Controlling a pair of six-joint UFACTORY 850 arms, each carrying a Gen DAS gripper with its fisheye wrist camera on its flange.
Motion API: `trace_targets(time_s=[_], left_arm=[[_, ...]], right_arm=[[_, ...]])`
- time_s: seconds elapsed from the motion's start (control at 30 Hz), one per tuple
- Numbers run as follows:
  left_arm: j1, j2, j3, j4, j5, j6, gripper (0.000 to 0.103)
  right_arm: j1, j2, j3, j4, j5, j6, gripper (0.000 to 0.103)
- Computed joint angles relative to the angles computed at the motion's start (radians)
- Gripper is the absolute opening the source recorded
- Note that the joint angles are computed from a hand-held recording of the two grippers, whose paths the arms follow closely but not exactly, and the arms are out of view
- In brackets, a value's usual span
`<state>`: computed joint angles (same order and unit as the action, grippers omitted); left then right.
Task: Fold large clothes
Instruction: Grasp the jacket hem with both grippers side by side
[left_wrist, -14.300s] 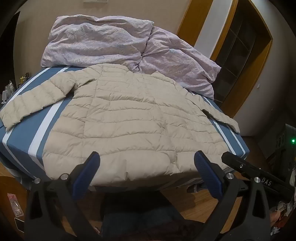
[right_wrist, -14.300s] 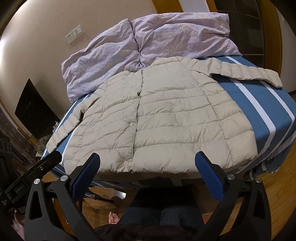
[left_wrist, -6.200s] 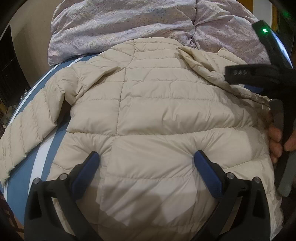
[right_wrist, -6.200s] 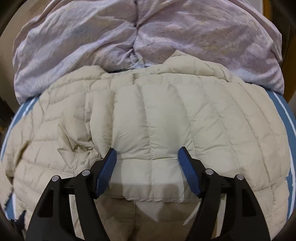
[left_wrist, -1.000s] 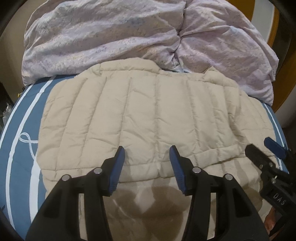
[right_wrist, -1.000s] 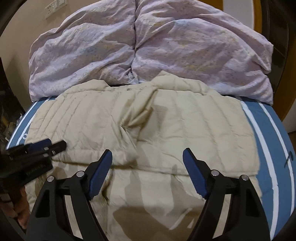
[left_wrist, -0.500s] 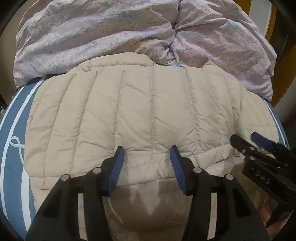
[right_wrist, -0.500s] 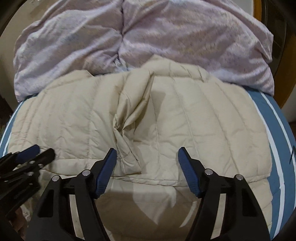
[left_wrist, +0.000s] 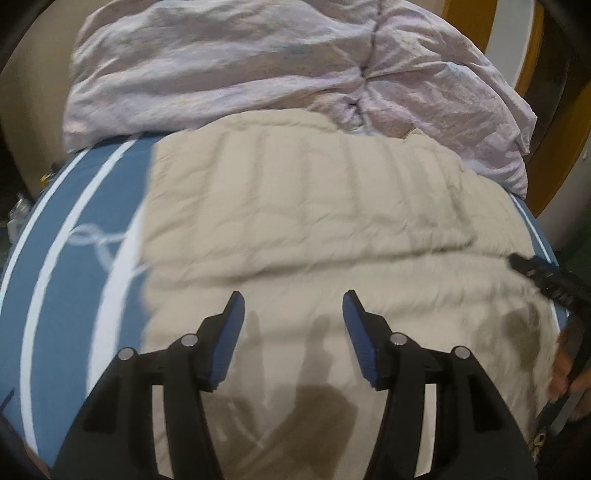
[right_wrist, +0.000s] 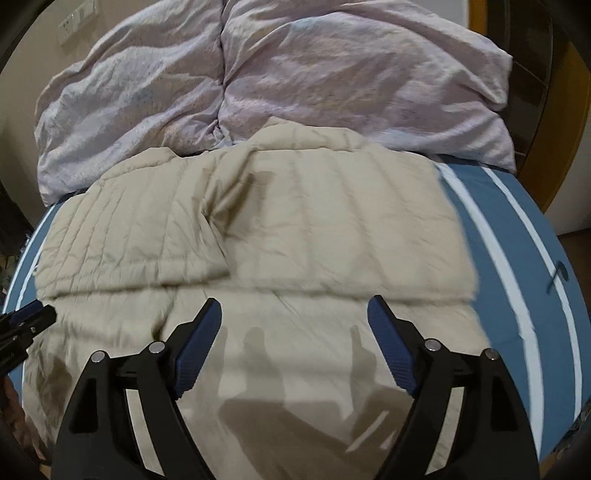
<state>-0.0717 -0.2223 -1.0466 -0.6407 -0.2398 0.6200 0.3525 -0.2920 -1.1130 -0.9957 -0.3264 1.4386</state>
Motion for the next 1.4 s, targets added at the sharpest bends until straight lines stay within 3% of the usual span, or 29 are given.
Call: trace_targets(time_s=[0.3, 0.43, 0.73, 1.0, 1.1, 1.4], left_arm=[[0.199, 0.188, 0.258, -0.444, -0.096, 0.471, 0.056], [0.256, 0.237, 0.329, -0.549, -0.138, 0.6, 0.055], [0.315, 0.279, 0.404, -0.631, -0.197, 0.704, 0.055], [0.323, 0.306, 0.433, -0.658, -0.216, 0.735, 0.054], [0.327, 0.315, 0.444, -0.673, -0.222, 0.752, 0.051], [0.346, 0.351, 0.489, -0.724, -0.251, 0.805, 0.044]], right_arm=[[-0.004, 0.245, 0.292, -0.091, 0.02, 0.082, 0.086], [-0.021, 0.355, 0.425, -0.152, 0.05, 0.146, 0.086], [-0.077, 0.49, 0.594, -0.212, 0.132, 0.271, 0.086], [-0.085, 0.508, 0.628, -0.268, 0.146, 0.339, 0.085], [-0.082, 0.522, 0.65, -0.4, 0.153, 0.472, 0.08], [-0.045, 0.549, 0.683, -0.736, 0.173, 0.781, 0.045]])
